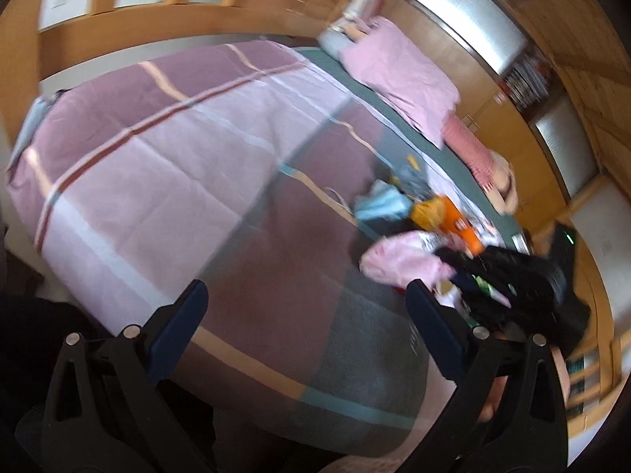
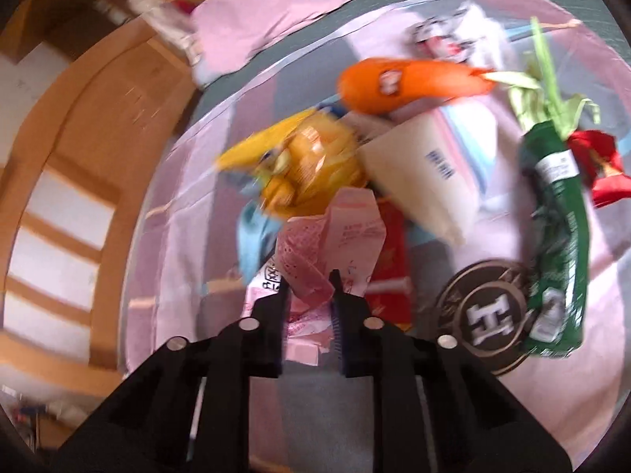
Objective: Collect trash
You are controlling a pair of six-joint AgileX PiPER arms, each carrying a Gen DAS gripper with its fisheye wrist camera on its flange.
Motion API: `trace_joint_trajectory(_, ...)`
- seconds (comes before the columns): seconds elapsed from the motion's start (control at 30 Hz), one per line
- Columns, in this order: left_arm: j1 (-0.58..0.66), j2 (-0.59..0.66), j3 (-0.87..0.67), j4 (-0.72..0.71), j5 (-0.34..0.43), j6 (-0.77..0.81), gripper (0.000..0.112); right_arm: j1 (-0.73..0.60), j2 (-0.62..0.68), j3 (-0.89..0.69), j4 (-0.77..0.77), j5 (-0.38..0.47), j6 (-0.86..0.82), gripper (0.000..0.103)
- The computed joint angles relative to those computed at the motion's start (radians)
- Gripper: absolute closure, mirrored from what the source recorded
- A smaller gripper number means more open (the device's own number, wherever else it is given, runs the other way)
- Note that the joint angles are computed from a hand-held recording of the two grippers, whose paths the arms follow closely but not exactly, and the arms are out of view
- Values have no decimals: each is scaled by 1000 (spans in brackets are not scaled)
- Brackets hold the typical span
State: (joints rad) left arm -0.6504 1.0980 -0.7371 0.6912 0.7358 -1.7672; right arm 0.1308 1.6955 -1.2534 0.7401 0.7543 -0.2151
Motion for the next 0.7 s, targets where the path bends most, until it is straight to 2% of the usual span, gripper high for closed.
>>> trace_joint_trajectory(0.1, 17, -36, 30, 9, 1, -91, 13, 27, 12, 1, 100, 102, -116, 86)
trace_joint_trajectory(0.2, 25, -45, 36, 0, 7, -112, 13, 75, 68, -41, 80, 229, -153, 84)
trace_joint_trajectory(0.23, 24, -38, 28, -9, 8, -84, 13, 91, 80, -61, 43, 251, -146, 79)
trace_joint_trajectory(0.27, 22, -34, 25, -10, 10, -73, 13, 103, 73, -74, -11, 257, -136, 67)
trace_joint_trajectory(0.3, 19, -30, 22, -8, 17, -66, 13, 98, 48, -61, -26, 225, -136, 59)
trace_joint_trajectory(0.33, 16, -27, 18, -5, 26, -67, 13, 87, 16, -41, -35, 176, -128, 46)
trace_joint_trajectory(0.37, 21, -30, 20, -12, 23, -62, 13, 69, -34, -2, -39, 98, -113, 38)
trace_joint_trajectory(0.43, 46, -26, 22, -51, -5, -34, 13, 68, -95, 28, -163, -34, 25, 35)
trace_joint_trajectory(0.47, 56, -24, 26, -66, -18, -19, 13, 74, -92, 21, -263, -73, 117, 35)
trace_joint_trajectory(0.57, 56, 4, 10, -88, -31, 26, 13, 114, 17, -79, -512, -26, 344, 35)
trace_joint_trajectory(0.7, 9, 38, -22, -39, 23, 20, 13, 137, 147, -160, -629, 18, 440, 35)
